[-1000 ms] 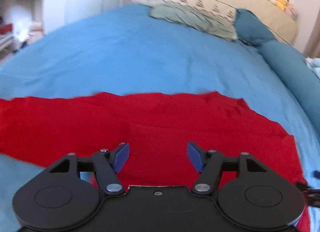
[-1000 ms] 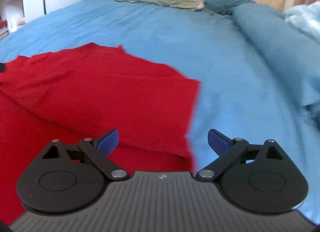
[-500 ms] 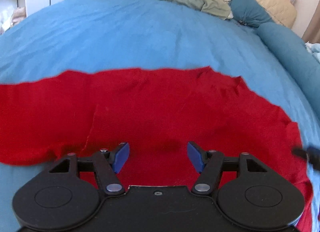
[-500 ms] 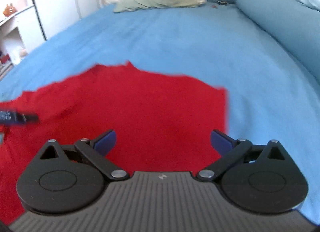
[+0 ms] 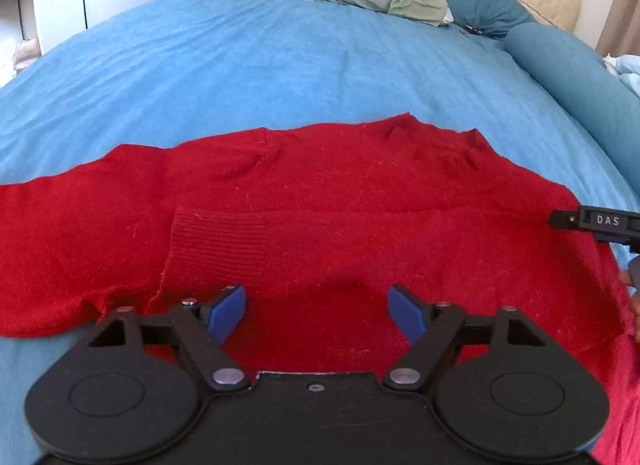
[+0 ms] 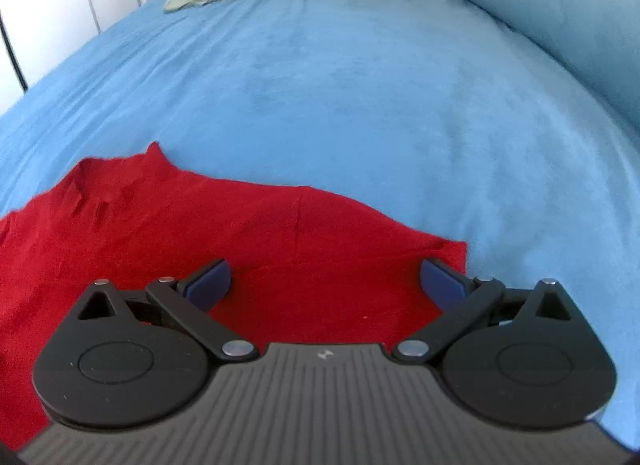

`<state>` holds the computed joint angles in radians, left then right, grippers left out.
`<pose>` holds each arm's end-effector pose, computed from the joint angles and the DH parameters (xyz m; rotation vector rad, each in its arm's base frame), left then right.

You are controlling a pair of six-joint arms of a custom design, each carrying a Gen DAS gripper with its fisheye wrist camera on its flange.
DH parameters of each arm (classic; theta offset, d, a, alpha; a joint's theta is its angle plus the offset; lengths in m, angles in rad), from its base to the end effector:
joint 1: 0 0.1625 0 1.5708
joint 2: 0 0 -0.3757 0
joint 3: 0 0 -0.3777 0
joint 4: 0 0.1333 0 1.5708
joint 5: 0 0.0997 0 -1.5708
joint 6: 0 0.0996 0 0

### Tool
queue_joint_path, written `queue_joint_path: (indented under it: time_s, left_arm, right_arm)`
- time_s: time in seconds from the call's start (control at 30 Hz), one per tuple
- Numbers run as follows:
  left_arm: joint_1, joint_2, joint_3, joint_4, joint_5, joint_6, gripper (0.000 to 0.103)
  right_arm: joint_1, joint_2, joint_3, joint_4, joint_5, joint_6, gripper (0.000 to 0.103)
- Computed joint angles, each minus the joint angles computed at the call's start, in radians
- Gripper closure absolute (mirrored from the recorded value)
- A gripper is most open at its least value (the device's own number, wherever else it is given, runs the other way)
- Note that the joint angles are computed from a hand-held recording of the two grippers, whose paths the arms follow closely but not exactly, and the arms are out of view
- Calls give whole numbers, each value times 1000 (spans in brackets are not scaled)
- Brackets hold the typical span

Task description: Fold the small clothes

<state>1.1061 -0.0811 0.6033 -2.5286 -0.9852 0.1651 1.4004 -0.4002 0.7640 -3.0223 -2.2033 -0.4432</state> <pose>-0.2024 -0.8239 -0.0286 0.6276 2.4755 -0.6723 -0.0651 -0.8172 0.2255 -0.1234 -2.0915 0.9816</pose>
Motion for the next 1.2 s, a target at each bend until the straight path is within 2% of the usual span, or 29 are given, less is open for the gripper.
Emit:
queue_joint_path:
  time_s: [0.03,0.1,0.13,0.3,0.47,0.53,0.67,0.77,0.93,1.03,1.1,1.2]
  left_arm:
    - [0,-11,14,-6,-9,-15,20]
    - [2,-54,66,-32,-40,-55,21]
    - [1,-78,100,-55,-43,-64,21]
    - [-4,-233,288,-150,-8,-106,20]
    - [37,-375,400,-145,2,-220,14]
    - [63,-414,417,-135,25,-262,14]
    - [118,-461,420,-133,87,-304,14]
    - [162,-479,403,-149,124,-346,18]
    - [223,-469,328,-156,159,-369,34]
    - [240,-439,264,-140,173,-376,47]
    - [250,-420,228,-135,180,-357,54]
    - [255,-374,159,-136,193,-299,58]
  right_arm:
    - [9,-7,16,-18,-11,-18,0]
    - [20,-58,102,-75,23,-32,0]
    - [29,-99,169,-102,47,-13,0]
    - [83,-209,331,-92,61,151,0]
    - [153,-221,374,-78,11,189,0]
    - [170,-210,368,-13,-6,221,0]
    - [191,-185,390,18,-20,305,0]
    - [200,-149,371,33,-40,338,0]
    - [208,-106,356,43,-63,383,0]
    - [217,-84,345,37,-79,395,0]
    - [219,-76,343,35,-85,418,0]
    - [224,-59,344,5,-93,441,0]
